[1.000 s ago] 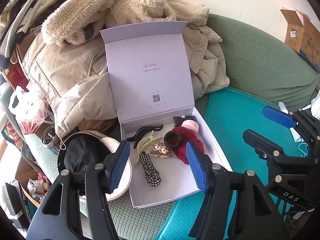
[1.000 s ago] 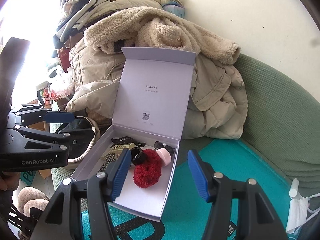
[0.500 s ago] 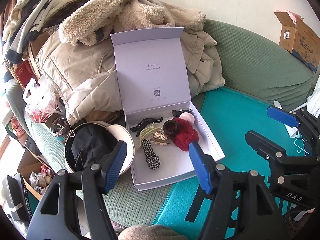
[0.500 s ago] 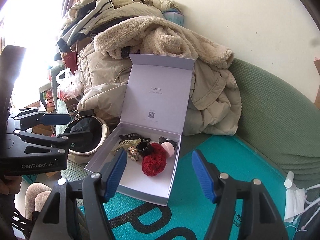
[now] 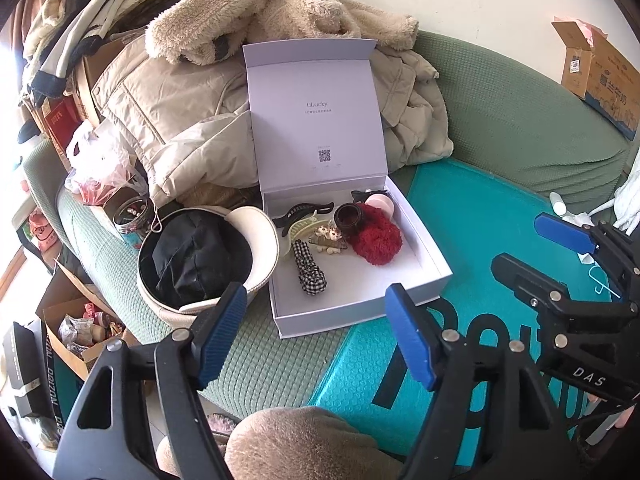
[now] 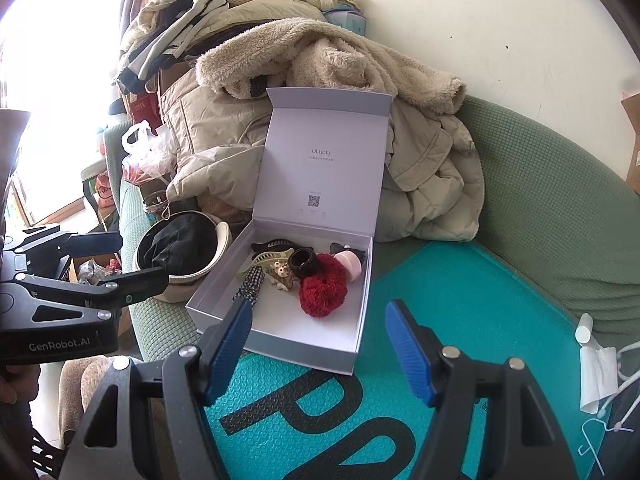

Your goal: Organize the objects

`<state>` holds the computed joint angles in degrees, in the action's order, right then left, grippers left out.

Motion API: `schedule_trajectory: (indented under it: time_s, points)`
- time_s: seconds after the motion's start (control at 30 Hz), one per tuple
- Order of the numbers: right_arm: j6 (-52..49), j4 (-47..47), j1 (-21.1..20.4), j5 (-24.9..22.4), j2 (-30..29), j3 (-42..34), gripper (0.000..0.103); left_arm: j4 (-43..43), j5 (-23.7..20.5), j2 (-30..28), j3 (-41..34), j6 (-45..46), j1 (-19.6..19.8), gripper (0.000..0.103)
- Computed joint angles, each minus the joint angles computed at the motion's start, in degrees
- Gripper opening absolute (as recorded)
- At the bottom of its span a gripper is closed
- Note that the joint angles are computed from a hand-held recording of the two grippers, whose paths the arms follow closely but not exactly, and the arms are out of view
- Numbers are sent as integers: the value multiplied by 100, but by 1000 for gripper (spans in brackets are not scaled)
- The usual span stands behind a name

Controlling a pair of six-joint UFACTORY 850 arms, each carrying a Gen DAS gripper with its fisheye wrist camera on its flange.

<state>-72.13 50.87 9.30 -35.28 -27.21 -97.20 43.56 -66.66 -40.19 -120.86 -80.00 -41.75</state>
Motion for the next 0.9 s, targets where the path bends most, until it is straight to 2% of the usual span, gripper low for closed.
schedule_trajectory:
  time_s: [0.13, 0.2, 0.27, 0.77, 0.9]
  points:
    - [-124, 117, -5, -15, 97, 188, 70, 35, 54, 195, 378, -258, -55, 73]
    - [-191, 154, 2, 15, 164, 307, 70, 52, -88, 206, 437, -366, -86, 78]
    - [-277, 198, 10, 49, 230, 425, 70, 70, -119, 255, 542, -455, -103, 79]
    - [-294, 166, 35, 69, 334, 681, 70, -303, 358, 521, 1107, -596, -51, 79]
    - [-331, 178, 31, 44, 332, 691, 70, -323, 367, 536, 1151, -641, -53, 79]
